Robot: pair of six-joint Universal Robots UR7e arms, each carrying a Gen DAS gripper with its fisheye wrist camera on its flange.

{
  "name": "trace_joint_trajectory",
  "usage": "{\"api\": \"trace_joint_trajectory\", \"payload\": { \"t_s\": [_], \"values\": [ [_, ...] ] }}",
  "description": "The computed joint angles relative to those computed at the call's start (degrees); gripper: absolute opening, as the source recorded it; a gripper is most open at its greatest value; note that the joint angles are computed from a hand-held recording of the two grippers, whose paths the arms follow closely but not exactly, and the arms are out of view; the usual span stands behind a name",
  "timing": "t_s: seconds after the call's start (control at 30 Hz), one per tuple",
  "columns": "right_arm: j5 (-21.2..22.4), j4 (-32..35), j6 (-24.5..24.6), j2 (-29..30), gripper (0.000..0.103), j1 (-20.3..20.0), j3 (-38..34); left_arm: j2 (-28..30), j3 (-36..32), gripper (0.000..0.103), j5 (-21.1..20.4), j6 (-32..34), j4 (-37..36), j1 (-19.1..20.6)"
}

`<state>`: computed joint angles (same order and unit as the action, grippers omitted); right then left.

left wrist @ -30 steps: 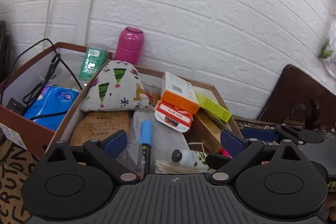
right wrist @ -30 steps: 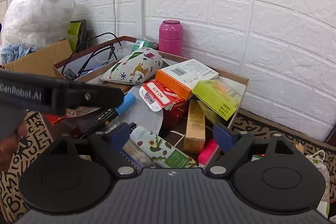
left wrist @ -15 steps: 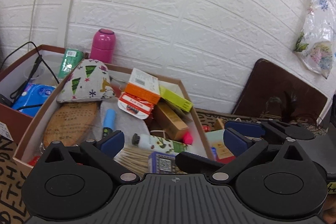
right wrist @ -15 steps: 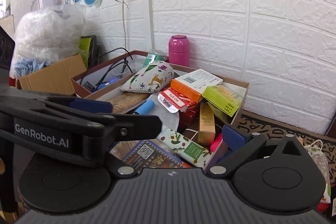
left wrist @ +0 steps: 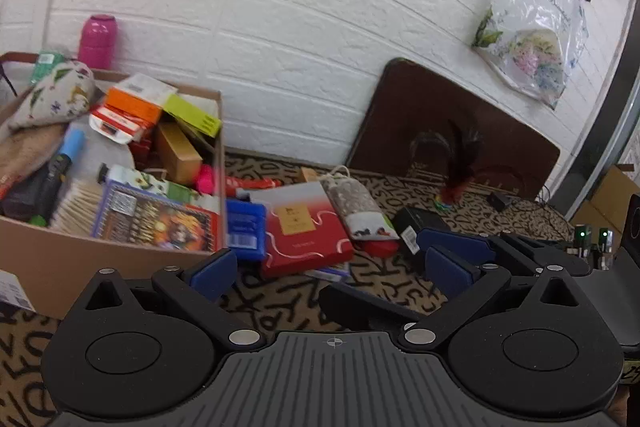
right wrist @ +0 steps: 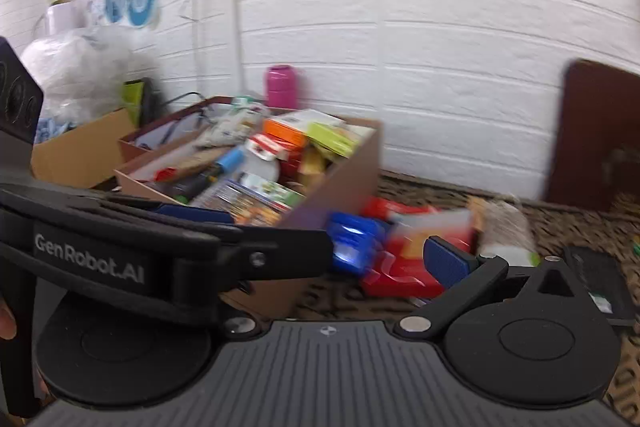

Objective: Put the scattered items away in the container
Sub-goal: 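Move both tools back over the table toward the black product box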

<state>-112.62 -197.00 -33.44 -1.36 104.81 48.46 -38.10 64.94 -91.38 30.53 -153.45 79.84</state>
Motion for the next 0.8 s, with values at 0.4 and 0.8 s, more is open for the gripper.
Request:
{"api": "trace_joint_trajectory", "payload": {
  "t_s": [0.4,0.8],
  "values": [
    [-6.6,-13.1,0.5,-9.4,0.103,-6.0,17.1,6.4,-1.1,0.103,-0.5,-0.5,1.8,-2.9],
    [1.4,-11.3,-2.0,-13.6,0.103,-14.4,19.3,19.5,-18.3,0.102,-0.8,-0.5,13.1,-5.8]
  ]
}}
